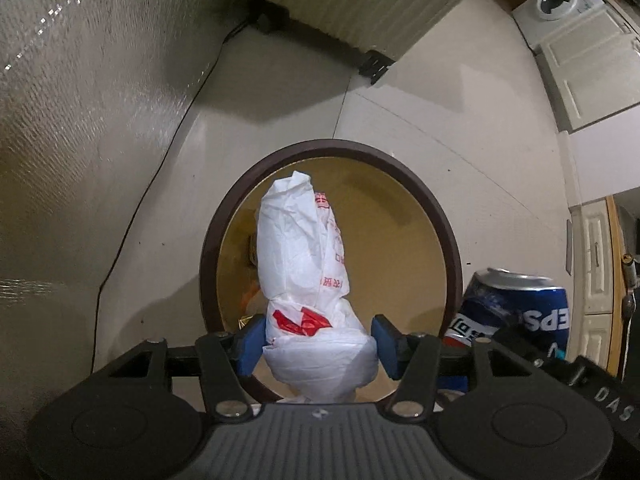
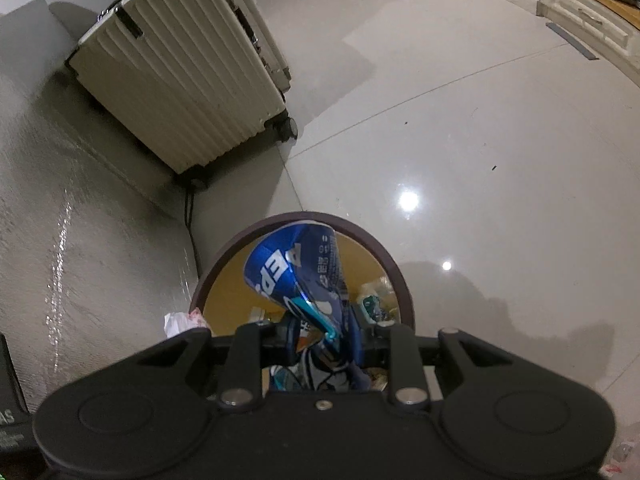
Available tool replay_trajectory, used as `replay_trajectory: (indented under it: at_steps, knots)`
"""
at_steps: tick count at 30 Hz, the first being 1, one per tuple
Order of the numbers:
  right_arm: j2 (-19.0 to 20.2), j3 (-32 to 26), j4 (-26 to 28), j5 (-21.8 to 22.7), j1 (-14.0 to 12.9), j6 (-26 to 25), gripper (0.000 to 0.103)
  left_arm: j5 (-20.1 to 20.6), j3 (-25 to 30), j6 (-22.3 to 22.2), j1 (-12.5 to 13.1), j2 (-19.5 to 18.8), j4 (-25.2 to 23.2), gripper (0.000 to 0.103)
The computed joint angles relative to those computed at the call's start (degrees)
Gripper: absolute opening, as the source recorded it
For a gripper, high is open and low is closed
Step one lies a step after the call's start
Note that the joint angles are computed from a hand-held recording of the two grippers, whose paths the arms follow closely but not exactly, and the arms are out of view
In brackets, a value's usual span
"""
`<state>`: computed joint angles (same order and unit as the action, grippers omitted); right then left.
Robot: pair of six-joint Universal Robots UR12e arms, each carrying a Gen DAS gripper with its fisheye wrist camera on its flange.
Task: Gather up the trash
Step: 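Open both tools to drop the bag and can into the wastebasket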
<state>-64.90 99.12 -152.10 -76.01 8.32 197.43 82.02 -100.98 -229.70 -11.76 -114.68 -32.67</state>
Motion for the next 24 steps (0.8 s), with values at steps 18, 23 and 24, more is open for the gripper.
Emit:
replay_trajectory:
  at_steps: [18,23,24]
  knots:
    - [3.2,-2.0,-5.4,-0.9,0.2,-0.3,0.073,8.2,3.7,9.7,-0.5,-0.2,-10.9,0.092]
    - [2.9,-2.8,0.3,-3.3,0.3,-5.2,0.072,9.7,4.3,12.2,-0.9,-0.4,-12.2,0.098]
    - [2.9,-3.1,1.6,-3.8,0.4,-6.5,0.072,10.1,4.4,12.8,-1.0,-0.4,-12.5,0.099]
